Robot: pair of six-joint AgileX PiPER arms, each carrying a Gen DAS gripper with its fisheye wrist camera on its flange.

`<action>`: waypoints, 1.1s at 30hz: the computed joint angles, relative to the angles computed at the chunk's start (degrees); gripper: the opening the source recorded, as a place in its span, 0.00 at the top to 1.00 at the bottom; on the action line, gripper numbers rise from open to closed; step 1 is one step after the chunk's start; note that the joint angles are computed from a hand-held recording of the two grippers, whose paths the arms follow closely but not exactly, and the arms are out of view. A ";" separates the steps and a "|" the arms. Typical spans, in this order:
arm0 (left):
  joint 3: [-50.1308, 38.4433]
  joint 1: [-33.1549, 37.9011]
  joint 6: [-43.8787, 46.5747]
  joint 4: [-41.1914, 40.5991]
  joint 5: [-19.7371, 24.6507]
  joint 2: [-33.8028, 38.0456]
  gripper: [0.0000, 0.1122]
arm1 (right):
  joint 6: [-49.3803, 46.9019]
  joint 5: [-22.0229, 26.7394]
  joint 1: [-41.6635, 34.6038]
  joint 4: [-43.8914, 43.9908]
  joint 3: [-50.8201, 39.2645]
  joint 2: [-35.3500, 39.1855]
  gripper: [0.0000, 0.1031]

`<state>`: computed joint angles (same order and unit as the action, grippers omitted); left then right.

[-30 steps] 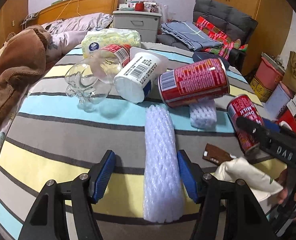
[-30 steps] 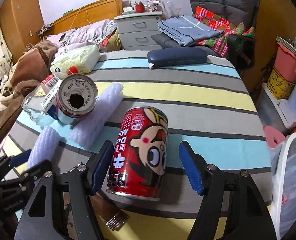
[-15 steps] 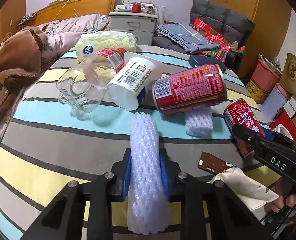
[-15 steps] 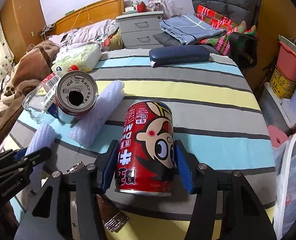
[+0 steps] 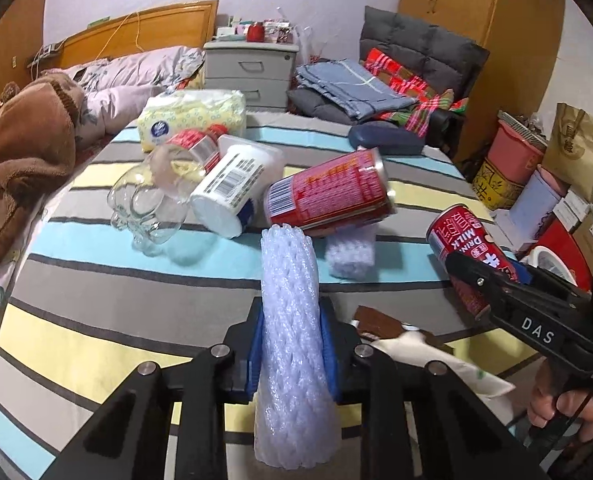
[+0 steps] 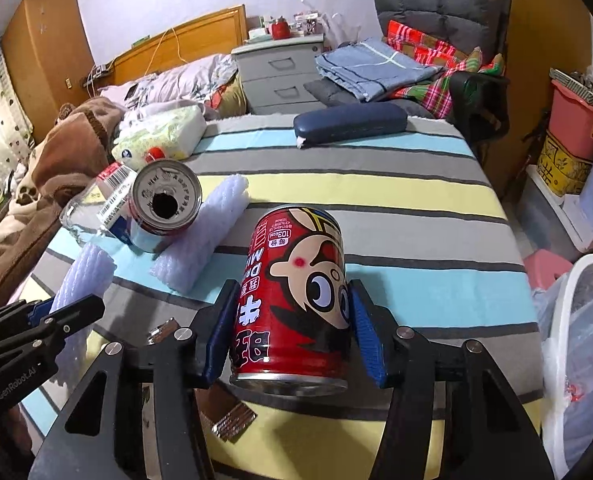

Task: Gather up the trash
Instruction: 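Carry the foam net and red can with both tools over the white bin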

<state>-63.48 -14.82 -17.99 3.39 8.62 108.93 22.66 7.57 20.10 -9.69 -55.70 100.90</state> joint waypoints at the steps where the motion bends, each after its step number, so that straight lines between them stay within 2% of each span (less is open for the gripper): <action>1: 0.11 -0.31 -1.91 1.97 0.01 -0.38 0.77 | 0.13 -0.38 -0.13 -0.13 0.61 -0.59 0.46; 5: 1.45 -2.02 -9.57 9.42 -0.10 -2.84 0.77 | -4.34 -1.47 -1.32 4.62 3.01 -2.95 0.46; 8: 2.07 -3.81 -18.06 17.89 0.38 -4.51 0.77 | -5.83 -2.06 -2.24 6.22 4.90 -5.24 0.46; 10: 2.29 -4.99 -20.57 20.32 0.65 -5.39 0.77 | -5.11 -2.16 -2.69 5.62 5.85 -6.55 0.46; 15: 2.00 -8.54 -27.21 26.96 1.85 -6.71 0.77 | -11.53 -2.67 -4.43 11.78 8.48 -10.11 0.46; 17: 1.61 -10.07 -29.23 28.94 2.34 -7.02 0.77 | -7.71 -3.11 -5.12 7.53 9.88 -11.88 0.46; 19: 0.86 -11.65 -29.26 28.98 2.77 -7.13 0.77 | -8.31 -3.29 -5.88 7.88 11.05 -13.32 0.46; 25: -2.50 -16.88 -29.97 29.98 4.85 -6.40 0.77 | -26.73 -3.91 -10.14 25.73 14.70 -17.84 0.46; 28: -4.57 -19.24 -30.02 30.24 5.95 -5.58 0.77 | -29.23 -4.12 -12.14 27.60 16.66 -20.05 0.46; 31: -7.07 -21.79 -29.69 30.11 7.14 -4.49 0.77 | -43.89 -3.64 -15.24 41.50 18.41 -22.04 0.46; 33: -9.10 -23.61 -29.01 29.82 8.05 -3.47 0.77 | -50.58 -3.17 -17.46 47.60 19.49 -23.32 0.46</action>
<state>-72.58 -38.44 -47.01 33.21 16.67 105.47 -27.91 4.40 2.64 37.91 -36.21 77.58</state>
